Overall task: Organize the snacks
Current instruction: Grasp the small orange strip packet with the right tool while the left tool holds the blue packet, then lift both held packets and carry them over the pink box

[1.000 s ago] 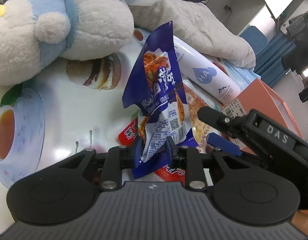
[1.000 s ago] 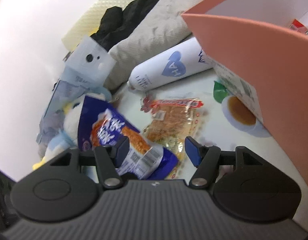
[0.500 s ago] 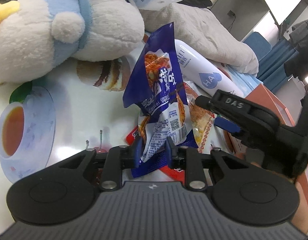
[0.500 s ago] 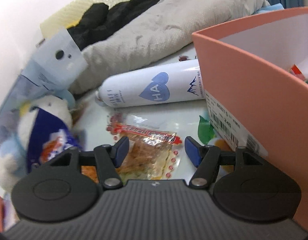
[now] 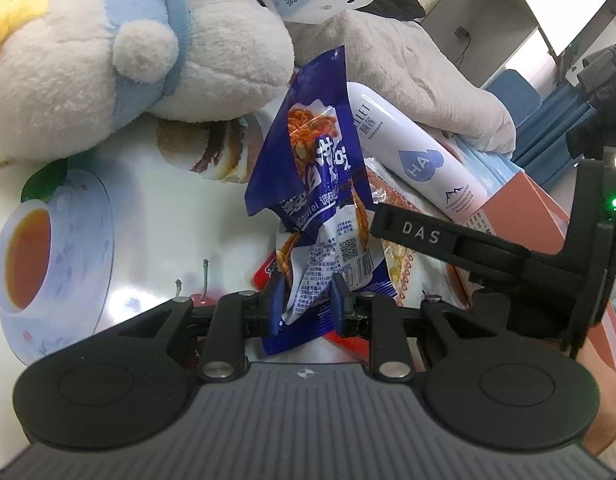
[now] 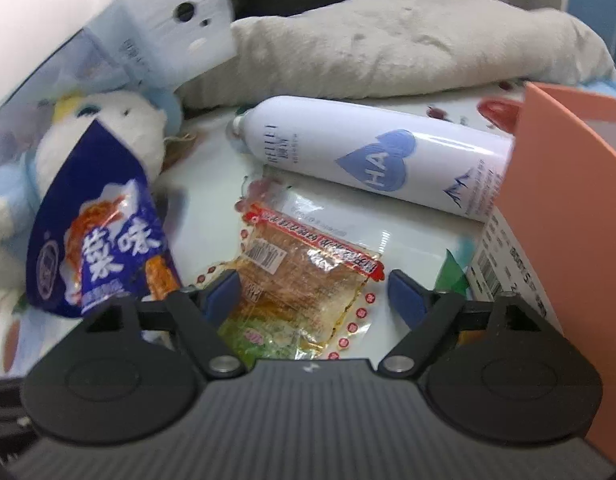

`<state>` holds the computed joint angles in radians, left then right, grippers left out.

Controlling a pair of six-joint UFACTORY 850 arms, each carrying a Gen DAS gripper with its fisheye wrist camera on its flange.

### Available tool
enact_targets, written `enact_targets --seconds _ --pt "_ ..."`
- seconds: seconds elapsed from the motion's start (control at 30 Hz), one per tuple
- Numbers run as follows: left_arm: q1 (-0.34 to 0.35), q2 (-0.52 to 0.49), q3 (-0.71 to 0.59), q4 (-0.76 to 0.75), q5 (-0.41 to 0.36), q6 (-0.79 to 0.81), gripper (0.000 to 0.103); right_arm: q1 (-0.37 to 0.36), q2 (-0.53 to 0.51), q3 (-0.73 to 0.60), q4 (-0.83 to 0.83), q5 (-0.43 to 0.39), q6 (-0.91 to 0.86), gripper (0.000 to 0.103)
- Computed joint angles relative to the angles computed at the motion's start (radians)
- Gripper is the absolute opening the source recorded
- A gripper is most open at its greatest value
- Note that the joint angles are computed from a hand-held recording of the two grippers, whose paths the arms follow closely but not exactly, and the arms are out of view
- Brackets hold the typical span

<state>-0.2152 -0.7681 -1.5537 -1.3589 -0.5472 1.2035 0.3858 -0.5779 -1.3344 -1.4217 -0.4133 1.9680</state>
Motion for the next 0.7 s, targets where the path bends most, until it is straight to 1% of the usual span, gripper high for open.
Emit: enact_targets --seconds 0.03,0.1,0.17,0.2,0.23,0.27,0.33,0.43,0.57,0.7 --pt "-0.002 0.003 0.002 0.0 0.007 0.001 0.028 0.002 -0.007 -0.013 0.02 -0.003 -0.031 0.064" --pt "-0.007 0.01 0.01 0.0 0.024 0.002 0.027 0.001 -0.006 -0.01 0.007 0.005 -0.023 0.06" --pt "-0.013 0.023 0.024 -0.003 0.043 0.005 0.027 0.002 0.002 0.0 -0.027 0.019 0.005 0.046" --pt "-0.014 0.028 0.03 -0.003 0.052 0.003 0.027 0.006 0.003 0.001 -0.035 0.014 0.005 0.041" --pt "-0.015 0.034 0.038 -0.006 0.059 0.001 0.027 0.013 0.009 0.008 -0.055 0.005 0.019 0.034" --pt "-0.016 0.039 0.043 -0.005 0.064 -0.005 0.027 0.015 0.016 0.015 -0.067 0.003 0.031 0.03" --pt "-0.017 0.054 0.06 0.002 0.075 -0.013 0.026 0.013 0.034 0.034 -0.09 0.023 0.077 0.026" --pt "-0.018 0.081 0.093 0.007 0.099 -0.017 0.026 0.017 0.056 0.055 -0.078 0.027 0.064 0.024" --pt "-0.018 0.12 0.142 0.008 0.121 -0.021 0.026 0.026 0.097 0.098 -0.083 0.024 0.079 0.023" --pt "-0.021 0.167 0.2 0.001 0.146 -0.015 0.026 0.04 0.136 0.134 -0.052 0.01 0.047 0.023"
